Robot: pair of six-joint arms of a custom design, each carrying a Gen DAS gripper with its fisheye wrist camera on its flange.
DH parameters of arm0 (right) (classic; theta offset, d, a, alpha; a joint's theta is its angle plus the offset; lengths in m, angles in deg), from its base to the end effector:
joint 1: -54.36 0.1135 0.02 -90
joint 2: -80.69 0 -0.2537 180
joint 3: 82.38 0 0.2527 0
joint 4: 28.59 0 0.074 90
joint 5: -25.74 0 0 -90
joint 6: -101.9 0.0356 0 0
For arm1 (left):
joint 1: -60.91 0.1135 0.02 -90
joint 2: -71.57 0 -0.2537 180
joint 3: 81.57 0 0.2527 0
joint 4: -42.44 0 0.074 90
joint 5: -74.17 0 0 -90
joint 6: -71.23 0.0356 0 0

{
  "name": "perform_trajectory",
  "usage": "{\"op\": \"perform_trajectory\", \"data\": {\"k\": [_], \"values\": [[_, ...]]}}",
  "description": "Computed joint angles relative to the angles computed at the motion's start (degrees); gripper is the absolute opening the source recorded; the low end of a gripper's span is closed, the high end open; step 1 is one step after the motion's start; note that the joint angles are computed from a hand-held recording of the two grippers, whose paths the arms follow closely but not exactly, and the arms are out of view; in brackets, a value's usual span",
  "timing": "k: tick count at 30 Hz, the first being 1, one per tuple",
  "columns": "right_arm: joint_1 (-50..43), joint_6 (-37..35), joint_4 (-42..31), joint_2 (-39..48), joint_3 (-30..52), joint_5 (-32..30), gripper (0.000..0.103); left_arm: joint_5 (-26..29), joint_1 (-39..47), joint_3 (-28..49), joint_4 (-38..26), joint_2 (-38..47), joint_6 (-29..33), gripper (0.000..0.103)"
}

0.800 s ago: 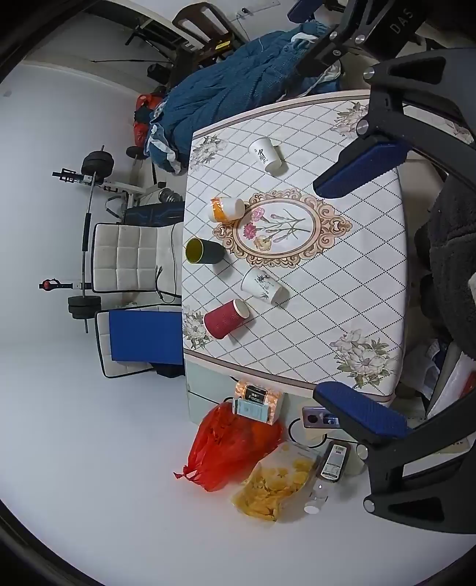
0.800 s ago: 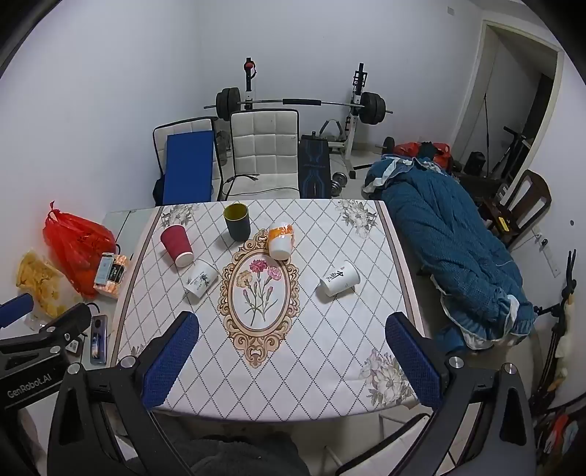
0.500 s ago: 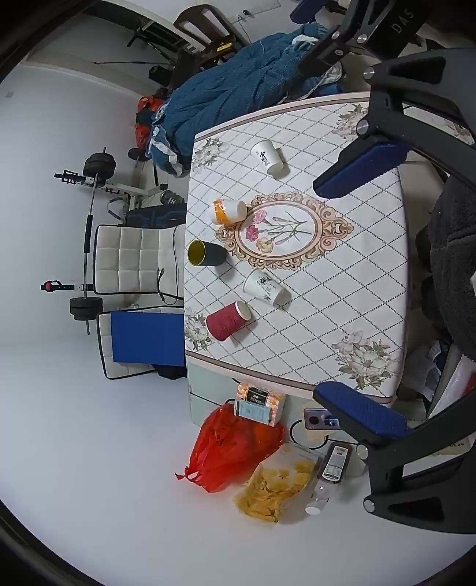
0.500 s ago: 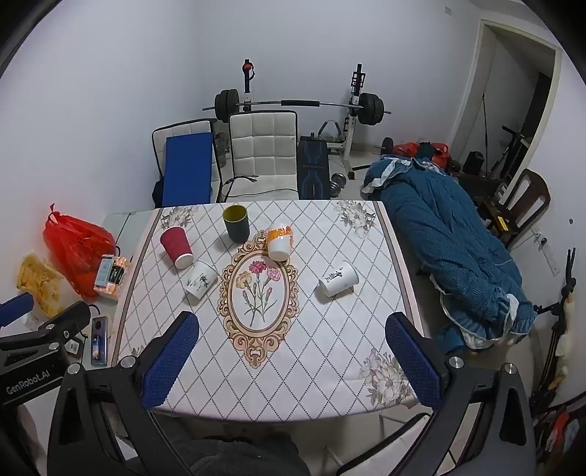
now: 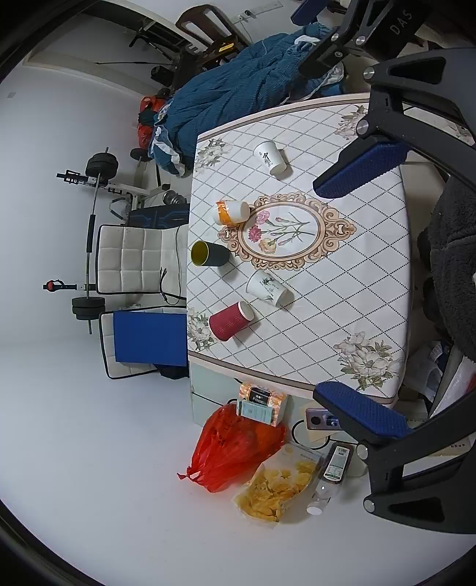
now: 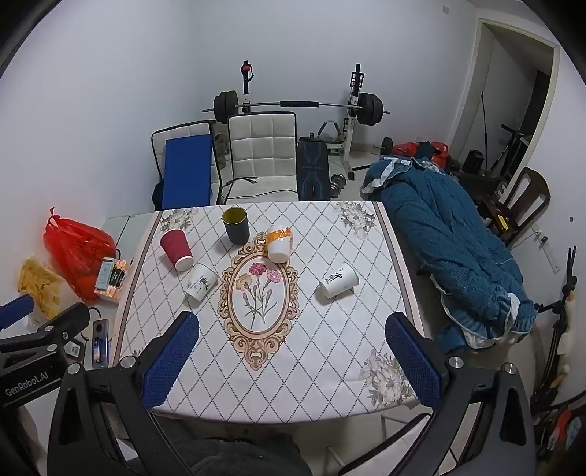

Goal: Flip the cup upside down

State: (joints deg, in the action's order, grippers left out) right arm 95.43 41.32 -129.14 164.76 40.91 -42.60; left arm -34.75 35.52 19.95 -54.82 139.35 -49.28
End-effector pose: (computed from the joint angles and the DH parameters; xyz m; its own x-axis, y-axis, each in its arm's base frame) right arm 0.1903 0.1484 0.4317 -0.8105 -0.1008 -0.5770 -0.0906 0.9948 -0.0464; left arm 0.1696 -0.0677 0.3923 -0.8363 -0.1347 -0.5315 -0.1736 0.9845 0.0237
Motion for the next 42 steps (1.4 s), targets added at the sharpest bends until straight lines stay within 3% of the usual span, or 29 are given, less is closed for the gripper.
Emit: {"op": "perform_trajectory", "data": {"k": [42], "values": [[-2.9,-2.5,-0.1,3.3,5.4,-2.7,0.103,-0.7,-0.9,0.6,0.4,0.6,-0.4,0.103]]}}
